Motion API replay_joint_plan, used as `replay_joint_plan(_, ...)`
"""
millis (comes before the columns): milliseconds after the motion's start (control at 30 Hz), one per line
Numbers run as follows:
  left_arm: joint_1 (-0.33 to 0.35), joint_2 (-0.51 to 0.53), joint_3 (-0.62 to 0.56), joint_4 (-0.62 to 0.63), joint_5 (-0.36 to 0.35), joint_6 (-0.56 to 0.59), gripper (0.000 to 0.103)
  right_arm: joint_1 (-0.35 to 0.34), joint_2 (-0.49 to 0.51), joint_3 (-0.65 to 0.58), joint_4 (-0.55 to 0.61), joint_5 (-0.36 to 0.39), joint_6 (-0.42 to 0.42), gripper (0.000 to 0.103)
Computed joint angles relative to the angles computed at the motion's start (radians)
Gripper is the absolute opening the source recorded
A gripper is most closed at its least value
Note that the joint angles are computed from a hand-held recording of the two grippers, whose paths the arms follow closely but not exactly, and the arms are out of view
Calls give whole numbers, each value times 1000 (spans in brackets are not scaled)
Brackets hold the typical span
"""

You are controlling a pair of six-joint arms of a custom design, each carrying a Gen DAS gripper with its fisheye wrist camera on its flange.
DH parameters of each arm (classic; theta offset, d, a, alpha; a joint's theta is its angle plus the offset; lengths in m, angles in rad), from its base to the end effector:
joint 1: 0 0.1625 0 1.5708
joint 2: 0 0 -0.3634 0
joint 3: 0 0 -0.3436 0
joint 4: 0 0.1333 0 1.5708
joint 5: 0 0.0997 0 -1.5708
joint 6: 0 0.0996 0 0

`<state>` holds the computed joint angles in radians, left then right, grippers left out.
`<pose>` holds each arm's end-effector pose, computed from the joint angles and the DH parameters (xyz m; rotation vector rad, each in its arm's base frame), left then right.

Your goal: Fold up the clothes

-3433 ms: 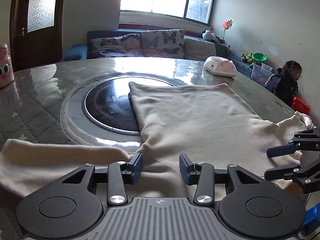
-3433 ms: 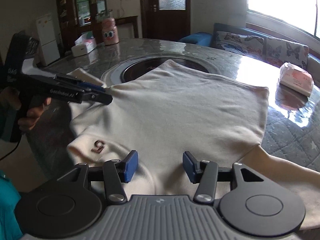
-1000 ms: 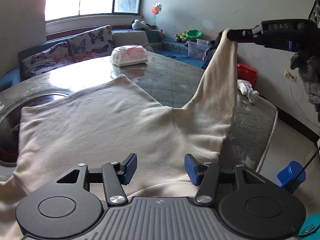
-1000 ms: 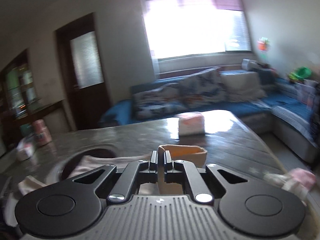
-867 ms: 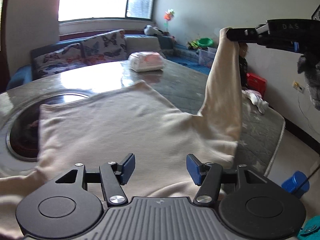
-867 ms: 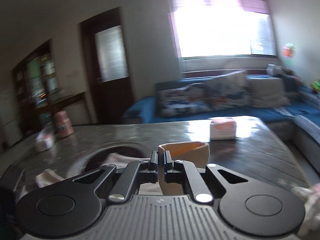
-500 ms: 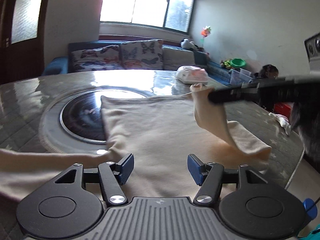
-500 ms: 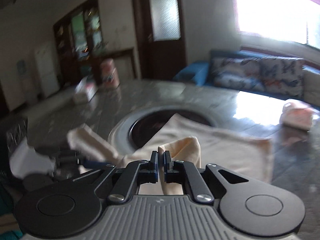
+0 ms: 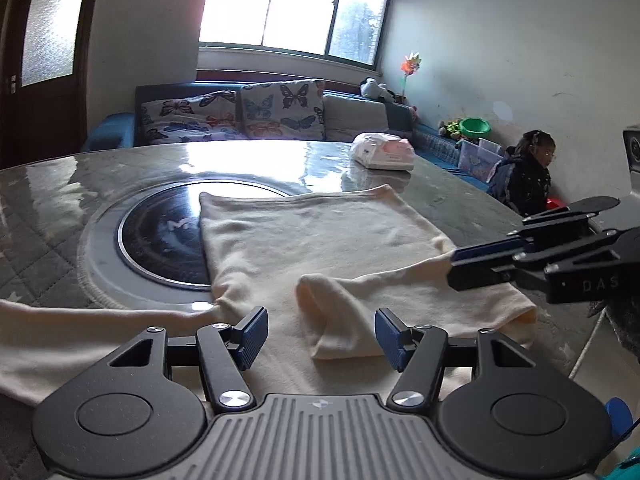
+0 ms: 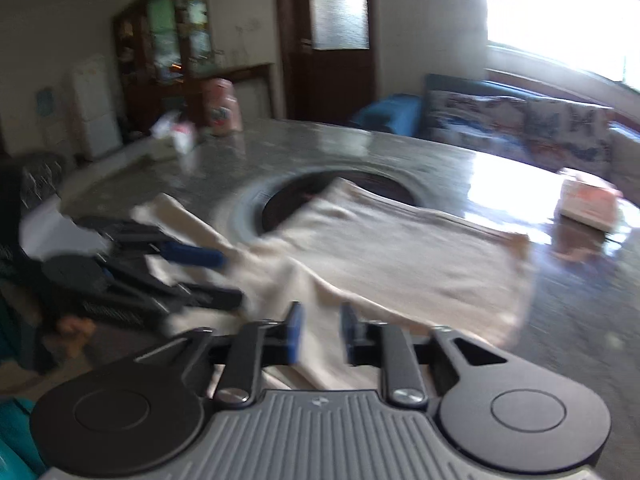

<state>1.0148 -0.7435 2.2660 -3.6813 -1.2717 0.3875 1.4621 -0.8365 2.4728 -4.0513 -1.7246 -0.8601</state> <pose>-0.0834 -0.4424 0.0414 1.1457 2.5237 -0.8704 0.0782 -0.3715 0.0985 0.8280 -2.3324 0.8943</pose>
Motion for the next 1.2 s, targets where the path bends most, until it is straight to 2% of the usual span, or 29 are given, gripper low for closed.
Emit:
replay_joint_plan(33,-4,9,-8,9,0,-1,63,-7,4,9,-25,-10,-5,39)
replay_joint_plan(167,-7,47,-48,57,5,-8,59,-82,29,78,-184,-53,-28,39)
replay_joint_plan(300,-15,79,-70,66,27,1,51,-172,22,142,-257,-8,-21,42)
replay_joint_plan(400,-18,94,-79,66,52,1,34,-209,47,165,-321,18,-44,47)
replay_joint_plan(467,-24,101,-77,47,75,8,15,-224,67,164,-348,24,-53,47)
replay_joint_plan(567,-29,89,-78,66,80,-13,5,-247,98,162,-387,37,-58,47)
replay_joint_plan(733,-67,63,-76,57,94,-28,3,-284,151,169,-464,92,-59,46)
replay_joint_plan(933,-141,13,-108,63,67,18,3,-324,191,183,-539,149,-66,46)
replay_joint_plan(1200,-233,18,-180,102,30,90,3,-272,304,111,-662,125,-125,46)
